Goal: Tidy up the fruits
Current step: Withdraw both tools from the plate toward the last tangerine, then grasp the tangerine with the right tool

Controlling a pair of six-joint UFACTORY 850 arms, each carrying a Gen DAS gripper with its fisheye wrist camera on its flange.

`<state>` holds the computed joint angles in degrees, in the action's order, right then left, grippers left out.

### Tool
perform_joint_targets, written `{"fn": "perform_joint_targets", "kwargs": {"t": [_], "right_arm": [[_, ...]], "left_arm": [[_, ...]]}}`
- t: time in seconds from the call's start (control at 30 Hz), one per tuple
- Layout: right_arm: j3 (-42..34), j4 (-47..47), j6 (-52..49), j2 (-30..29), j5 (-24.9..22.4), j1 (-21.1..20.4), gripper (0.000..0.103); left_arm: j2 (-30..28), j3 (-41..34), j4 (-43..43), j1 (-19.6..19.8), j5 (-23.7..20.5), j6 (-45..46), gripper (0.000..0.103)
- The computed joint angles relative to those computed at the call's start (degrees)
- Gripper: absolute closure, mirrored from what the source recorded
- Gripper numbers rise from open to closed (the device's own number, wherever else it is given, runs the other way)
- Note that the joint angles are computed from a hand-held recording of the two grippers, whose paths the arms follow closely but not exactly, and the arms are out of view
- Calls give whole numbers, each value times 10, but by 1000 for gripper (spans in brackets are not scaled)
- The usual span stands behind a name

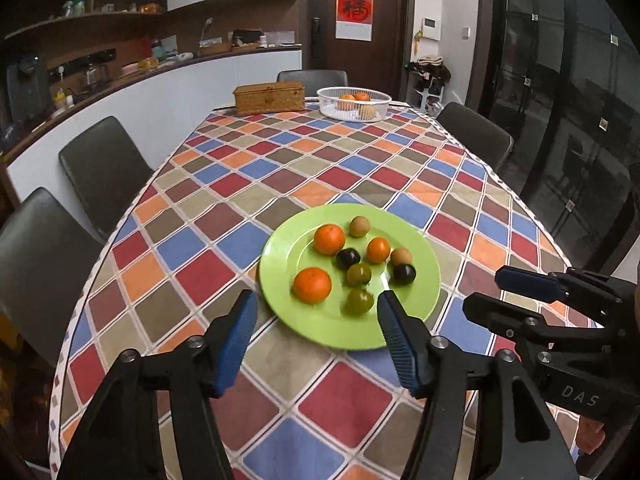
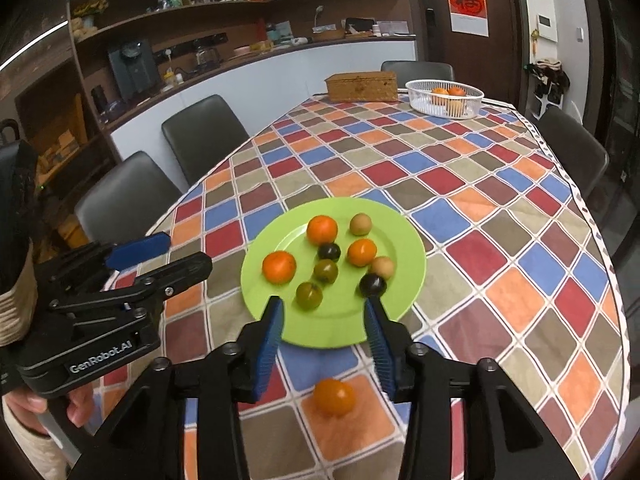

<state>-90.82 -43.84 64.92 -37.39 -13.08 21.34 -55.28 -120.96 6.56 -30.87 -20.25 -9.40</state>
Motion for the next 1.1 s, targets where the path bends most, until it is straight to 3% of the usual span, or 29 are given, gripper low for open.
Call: {"fn": "perform_joint_targets", "kwargs": {"t": [0.33, 0.5, 0.77, 1.1], "right_arm": [[24, 87, -88, 3, -10, 7, 56], [27, 150, -145, -5, -16, 6, 56], [19, 229, -230, -25, -29, 7, 56], [-5, 278, -282, -54, -45, 2, 56]], "left_arm": [[35, 83, 88, -7, 9, -91, 28], [39, 104, 77, -7, 4, -86, 26], [29, 107, 111, -11, -10, -107, 23], [1, 77, 87, -10, -32, -87, 23]]}}
